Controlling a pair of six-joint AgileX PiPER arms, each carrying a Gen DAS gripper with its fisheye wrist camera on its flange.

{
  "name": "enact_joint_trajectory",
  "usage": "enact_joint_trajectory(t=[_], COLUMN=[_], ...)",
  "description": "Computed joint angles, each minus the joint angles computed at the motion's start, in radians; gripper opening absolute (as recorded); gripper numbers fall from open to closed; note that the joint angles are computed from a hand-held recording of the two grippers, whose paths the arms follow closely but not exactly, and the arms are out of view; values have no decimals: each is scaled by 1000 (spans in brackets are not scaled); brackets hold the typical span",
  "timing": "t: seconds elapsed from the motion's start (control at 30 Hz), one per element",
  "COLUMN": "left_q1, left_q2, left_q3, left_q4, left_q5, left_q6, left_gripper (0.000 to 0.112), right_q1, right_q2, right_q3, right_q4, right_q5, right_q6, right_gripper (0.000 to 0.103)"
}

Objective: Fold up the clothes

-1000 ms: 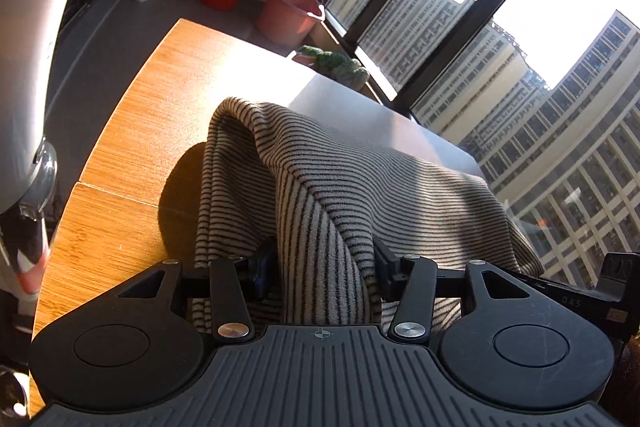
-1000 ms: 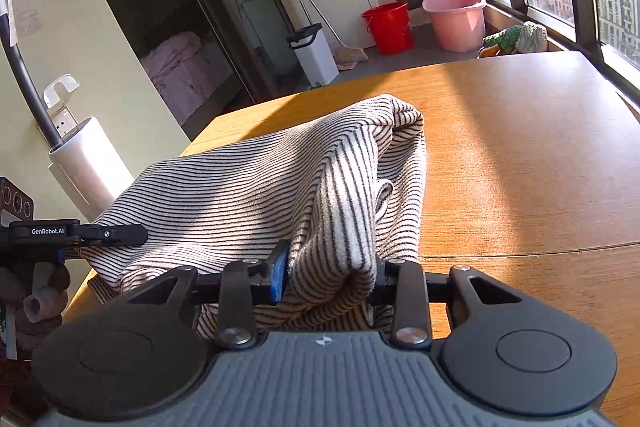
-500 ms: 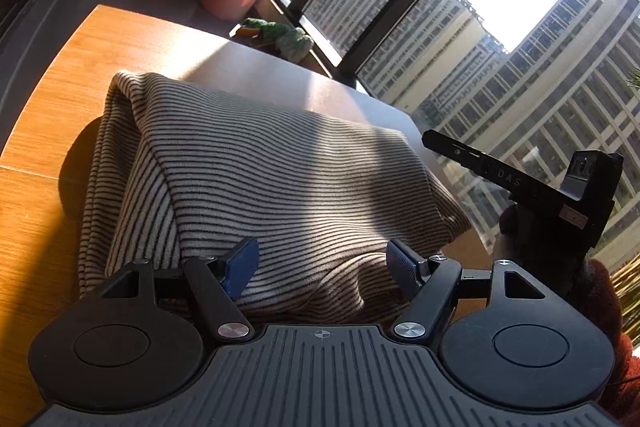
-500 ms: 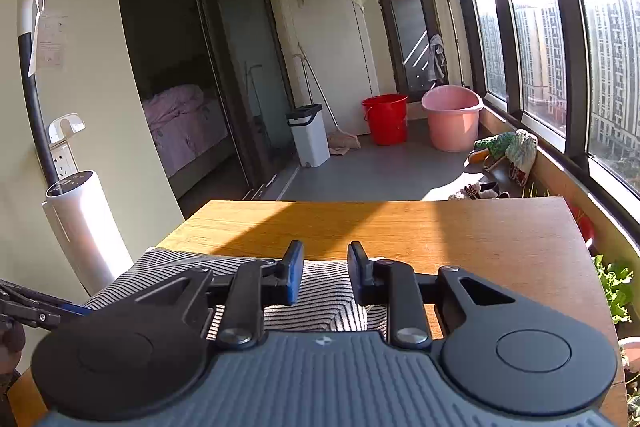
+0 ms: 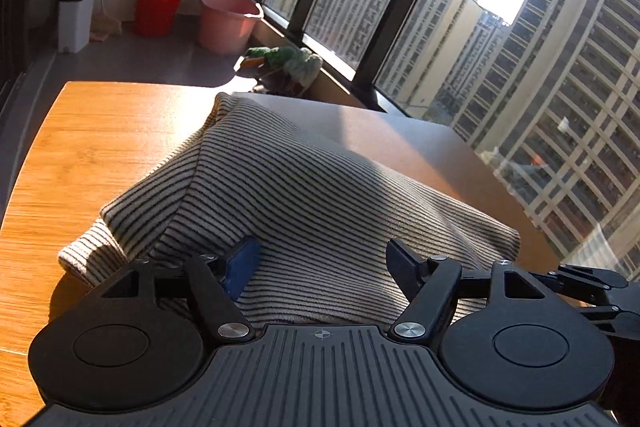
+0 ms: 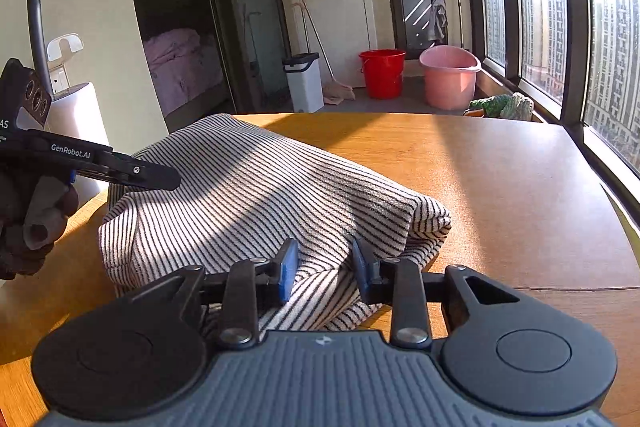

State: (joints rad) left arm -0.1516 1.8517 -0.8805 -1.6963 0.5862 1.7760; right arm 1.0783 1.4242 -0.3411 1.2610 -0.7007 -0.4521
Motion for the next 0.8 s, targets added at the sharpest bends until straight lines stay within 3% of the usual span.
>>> enact_joint_trajectory(t=[0.07, 0.13, 0.2, 0.27, 0.33, 0.37, 0.43, 0.57, 0.67, 0.8], left_q1=[-33, -76, -106, -100, -71, -49, -14, 11, -11, 22], left_q2=[40, 49, 23, -36, -109, -140, -186, -201, -180, -115], left_q3=[-74, -112, -104, -53, 23, 64, 131, 203, 231, 180], left_q4=[30, 41, 46, 69, 85, 82, 89, 124, 81, 80], left_q5=[-22, -81, -136, -119, -56, -11, 68, 157, 118, 160], left_q6=[-58, -112, -155, -205, -226, -216, -209, -209, -107, -88], left_gripper=[90, 91, 91, 90, 89, 89, 86, 73, 66, 64], right_q1=[64, 112, 151, 183, 210, 223, 193, 18, -60, -25], right_q2=[-2, 10, 26, 26, 3, -10, -34, -7, 104, 128], right_q3=[2, -6, -25, -40, -42, -40, -38, -73, -176, -191], right_q4=[34, 54, 82, 122, 178, 201, 224, 193, 328, 393], right_q5=[-19, -33, -44, -64, -122, -166, -219, -150, -102, -106], right_q6=[19, 31, 13, -26, -84, -104, -158, -211, -374, -405], right_gripper=[39, 46, 60, 63, 80, 101, 103, 103, 103, 103])
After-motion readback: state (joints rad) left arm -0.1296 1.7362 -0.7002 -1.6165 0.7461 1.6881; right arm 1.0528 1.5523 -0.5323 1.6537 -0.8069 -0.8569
